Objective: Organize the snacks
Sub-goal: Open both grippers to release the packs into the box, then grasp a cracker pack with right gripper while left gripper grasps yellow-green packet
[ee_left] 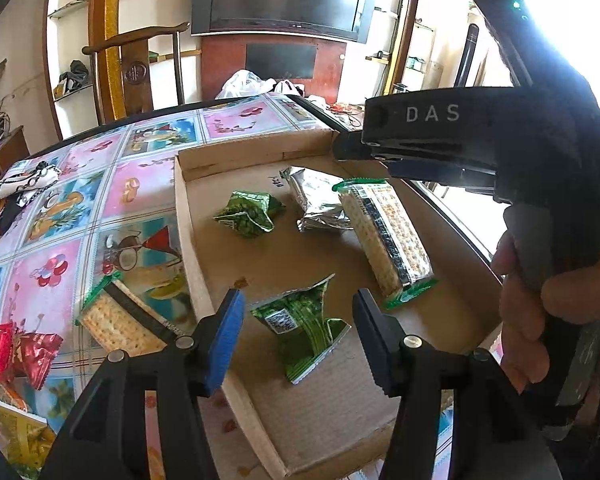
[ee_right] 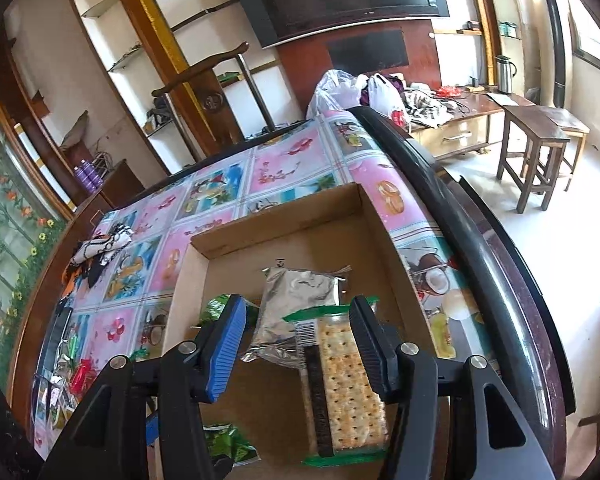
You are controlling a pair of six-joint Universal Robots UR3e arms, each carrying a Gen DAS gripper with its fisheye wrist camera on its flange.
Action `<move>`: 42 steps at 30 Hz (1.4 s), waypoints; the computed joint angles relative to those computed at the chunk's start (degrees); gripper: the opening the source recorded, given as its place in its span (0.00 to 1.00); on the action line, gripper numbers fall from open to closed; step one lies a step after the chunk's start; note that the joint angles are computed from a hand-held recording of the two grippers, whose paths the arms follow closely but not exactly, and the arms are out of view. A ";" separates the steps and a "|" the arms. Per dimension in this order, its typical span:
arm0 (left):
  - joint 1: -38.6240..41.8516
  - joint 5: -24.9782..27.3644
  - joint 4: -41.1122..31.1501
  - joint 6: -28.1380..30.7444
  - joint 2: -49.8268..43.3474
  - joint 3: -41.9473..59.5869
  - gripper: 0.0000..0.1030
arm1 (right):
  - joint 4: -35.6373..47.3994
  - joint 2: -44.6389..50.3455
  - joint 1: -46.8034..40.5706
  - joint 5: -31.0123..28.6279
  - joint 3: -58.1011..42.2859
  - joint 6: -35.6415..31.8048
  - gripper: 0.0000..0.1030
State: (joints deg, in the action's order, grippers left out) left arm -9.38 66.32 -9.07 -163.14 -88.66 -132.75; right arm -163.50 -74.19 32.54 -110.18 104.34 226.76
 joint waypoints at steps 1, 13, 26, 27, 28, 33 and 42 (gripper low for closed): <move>0.44 -0.23 -0.62 0.12 0.65 -0.13 0.54 | -0.03 0.32 0.28 -0.14 -0.48 -0.41 0.56; 14.10 -5.85 -15.17 7.03 16.74 -5.62 0.55 | -0.93 3.75 2.47 -0.08 -4.67 -3.23 0.58; 55.60 -19.28 -49.63 35.68 48.50 -14.67 0.56 | 0.92 6.63 3.88 -0.55 -8.30 -4.73 0.60; 59.15 -20.30 -55.62 39.53 50.87 -13.82 0.57 | 1.08 6.55 3.78 -0.44 -8.24 -4.80 0.60; 61.54 -20.53 -59.31 42.21 52.36 -13.27 0.59 | 1.25 6.65 3.76 -0.49 -8.35 -4.81 0.60; 63.33 -17.00 -56.97 45.45 49.71 -14.42 0.61 | 1.43 7.43 4.11 -0.71 -9.24 -5.05 0.60; 54.27 -9.14 -36.59 39.61 39.91 -19.04 0.59 | 0.86 8.13 4.74 -0.77 -9.95 -6.44 0.60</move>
